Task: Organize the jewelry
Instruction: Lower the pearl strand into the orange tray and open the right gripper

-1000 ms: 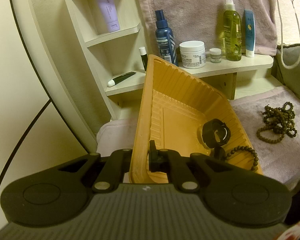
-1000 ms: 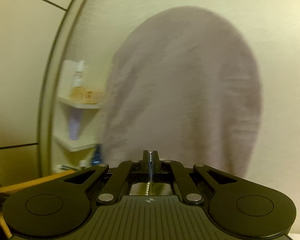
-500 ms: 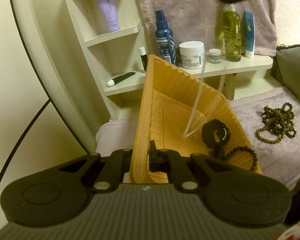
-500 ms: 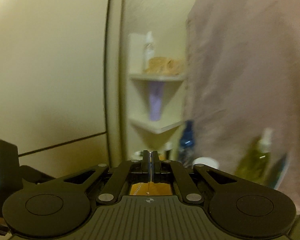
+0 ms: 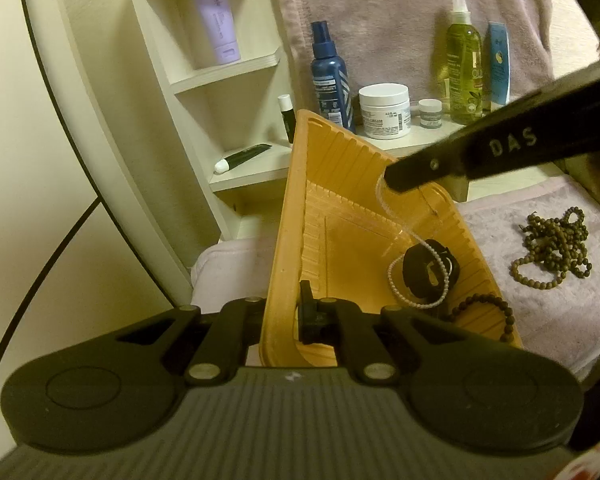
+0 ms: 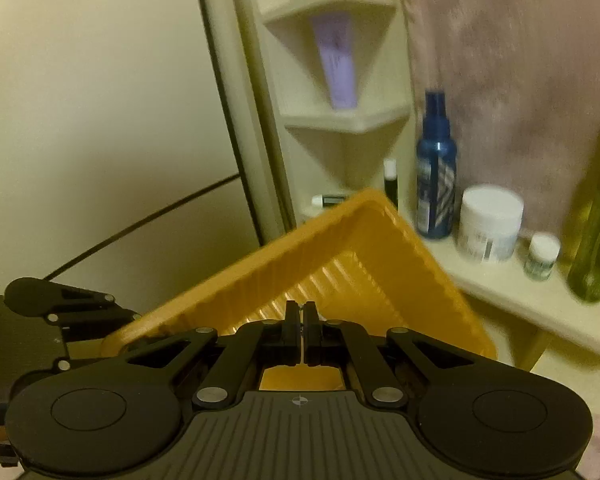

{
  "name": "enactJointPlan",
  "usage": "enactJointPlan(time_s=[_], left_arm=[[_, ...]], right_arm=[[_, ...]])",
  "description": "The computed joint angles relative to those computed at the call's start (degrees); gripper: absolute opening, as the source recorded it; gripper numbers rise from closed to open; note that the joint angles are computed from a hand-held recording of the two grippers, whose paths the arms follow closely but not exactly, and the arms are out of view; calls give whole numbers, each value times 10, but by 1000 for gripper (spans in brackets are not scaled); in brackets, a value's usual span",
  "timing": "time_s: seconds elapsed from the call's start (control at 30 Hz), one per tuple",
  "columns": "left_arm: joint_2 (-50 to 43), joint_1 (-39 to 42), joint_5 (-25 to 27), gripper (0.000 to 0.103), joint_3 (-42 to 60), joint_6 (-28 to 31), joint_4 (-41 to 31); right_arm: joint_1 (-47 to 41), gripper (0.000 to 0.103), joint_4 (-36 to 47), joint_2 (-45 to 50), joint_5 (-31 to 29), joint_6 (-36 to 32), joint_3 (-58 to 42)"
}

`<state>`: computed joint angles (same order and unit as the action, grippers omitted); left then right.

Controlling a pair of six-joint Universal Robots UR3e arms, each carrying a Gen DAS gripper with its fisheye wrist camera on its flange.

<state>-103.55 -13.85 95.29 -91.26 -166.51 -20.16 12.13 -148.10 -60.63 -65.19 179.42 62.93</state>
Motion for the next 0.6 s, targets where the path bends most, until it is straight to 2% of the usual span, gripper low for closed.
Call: enactJointPlan(time_s=[0.2,0.27,0.33,0.37,0.6], left_arm=[[0,0,0,5,-1,0,1],[-1,0,0,5,0,0,0],[0,0,0,5,-1,0,1],[0,1,-1,5,-2,1,2],[1,2,-2,5,-4,2,4]], right_arm=[[-3,3,-20,9,0,21,1],[-1,11,-22,9,-10,27,-1],[-5,51,-40,4,-8,37,12],[-7,58,-54,0,-9,43,23],[-19,59,-125,-32,-27,71,89]])
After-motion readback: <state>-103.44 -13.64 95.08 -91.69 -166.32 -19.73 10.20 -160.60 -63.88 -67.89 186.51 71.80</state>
